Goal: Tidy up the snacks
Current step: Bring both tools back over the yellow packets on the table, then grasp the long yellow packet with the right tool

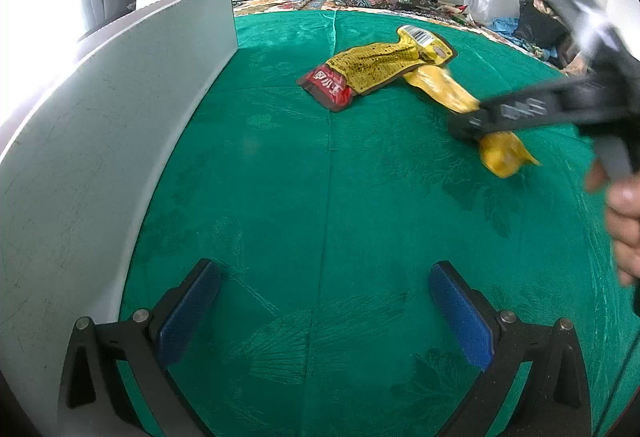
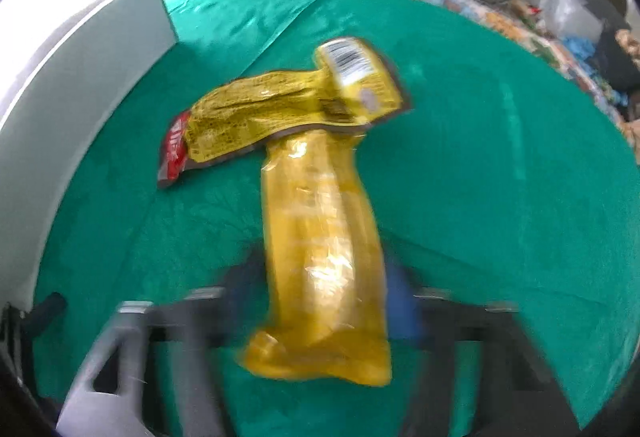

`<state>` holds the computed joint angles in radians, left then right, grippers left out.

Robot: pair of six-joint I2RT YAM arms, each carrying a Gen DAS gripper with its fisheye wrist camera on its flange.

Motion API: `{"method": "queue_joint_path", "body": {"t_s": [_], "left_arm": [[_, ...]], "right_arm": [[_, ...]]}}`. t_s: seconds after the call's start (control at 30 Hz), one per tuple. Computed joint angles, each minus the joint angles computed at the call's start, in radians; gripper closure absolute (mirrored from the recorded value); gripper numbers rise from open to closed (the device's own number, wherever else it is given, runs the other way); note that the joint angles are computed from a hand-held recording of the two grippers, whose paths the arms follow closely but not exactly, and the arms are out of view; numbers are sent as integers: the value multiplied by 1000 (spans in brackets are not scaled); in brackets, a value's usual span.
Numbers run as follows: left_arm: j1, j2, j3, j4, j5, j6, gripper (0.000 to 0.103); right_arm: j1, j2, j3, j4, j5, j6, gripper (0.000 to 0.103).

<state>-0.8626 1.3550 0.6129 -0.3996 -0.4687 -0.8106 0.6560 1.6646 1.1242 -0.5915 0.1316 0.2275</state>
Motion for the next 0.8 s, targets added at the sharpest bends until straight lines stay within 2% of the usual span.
{"method": "queue_joint_path", "body": {"t_s": [0.13,0.27,0.5,0.6,0.67,0.73,0.8], "left_arm": [[0,0,0,0,0,0,0],[-1,0,0,-1,-1,-1,0],[-1,0,0,-1,-1,-1,0],[-2,0,0,-1,-1,-2,0],[-2,0,0,-1,-1,-2,0],[-2,0,0,-1,-1,-2,0],[-2,0,0,-1,-2,-2,0]], "right_arm": [[-55,-144,-125,-27,-59,-35,56],[-108,-372,-284,-74,-41,-52,57],[-375,-801,-527,-188,-71,-124,57],[-468,-899,-597,-159,-119,-163,53],[-430,-942,-623,-156,-74,-148,49],[-337,-943,-645,-120,24,-101,34],[-338,-974,-671,-101,42,-84,29]]}}
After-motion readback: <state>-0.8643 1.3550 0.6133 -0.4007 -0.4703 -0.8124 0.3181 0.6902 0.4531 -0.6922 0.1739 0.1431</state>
